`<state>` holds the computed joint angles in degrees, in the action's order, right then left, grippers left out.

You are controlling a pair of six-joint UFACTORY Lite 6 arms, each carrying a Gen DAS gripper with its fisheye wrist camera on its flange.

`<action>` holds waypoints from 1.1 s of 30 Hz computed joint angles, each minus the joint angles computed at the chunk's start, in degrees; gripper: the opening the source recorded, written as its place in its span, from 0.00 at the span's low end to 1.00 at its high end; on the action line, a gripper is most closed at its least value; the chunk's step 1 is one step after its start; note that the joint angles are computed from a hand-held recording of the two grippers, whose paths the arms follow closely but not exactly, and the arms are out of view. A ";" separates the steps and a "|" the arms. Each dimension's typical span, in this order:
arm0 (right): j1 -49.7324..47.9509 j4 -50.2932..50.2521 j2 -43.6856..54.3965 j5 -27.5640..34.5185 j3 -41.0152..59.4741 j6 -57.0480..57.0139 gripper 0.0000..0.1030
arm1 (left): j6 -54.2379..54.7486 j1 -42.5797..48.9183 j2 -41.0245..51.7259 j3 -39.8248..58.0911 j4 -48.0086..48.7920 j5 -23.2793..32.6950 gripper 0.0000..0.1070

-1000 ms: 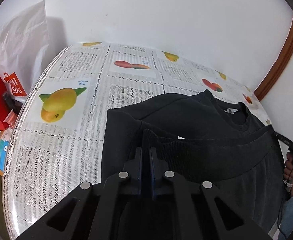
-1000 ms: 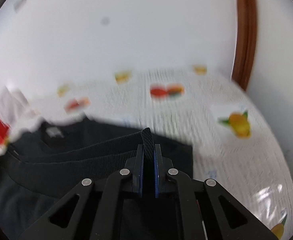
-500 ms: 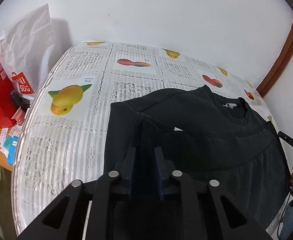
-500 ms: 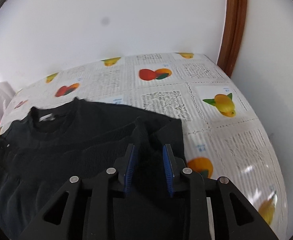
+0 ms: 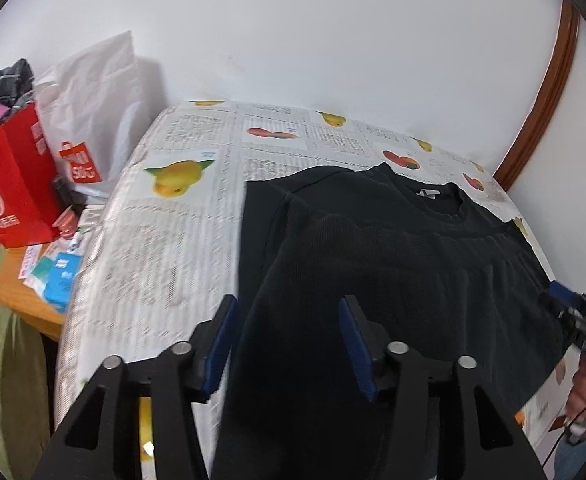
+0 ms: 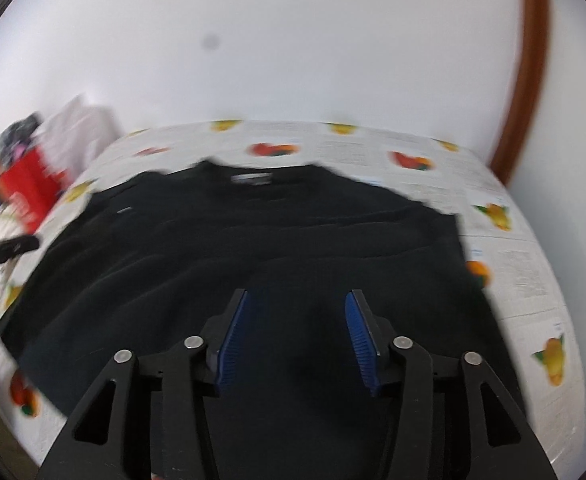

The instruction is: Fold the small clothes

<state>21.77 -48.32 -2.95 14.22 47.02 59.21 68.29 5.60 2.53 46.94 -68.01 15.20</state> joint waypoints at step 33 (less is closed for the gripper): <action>50.28 -9.06 63.32 42.31 70.17 11.03 0.15 | 26.22 35.52 1.52 -2.79 -4.10 24.39 0.56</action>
<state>72.05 -57.38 60.36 56.53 117.19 70.24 94.51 41.12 4.05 44.15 -72.10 39.59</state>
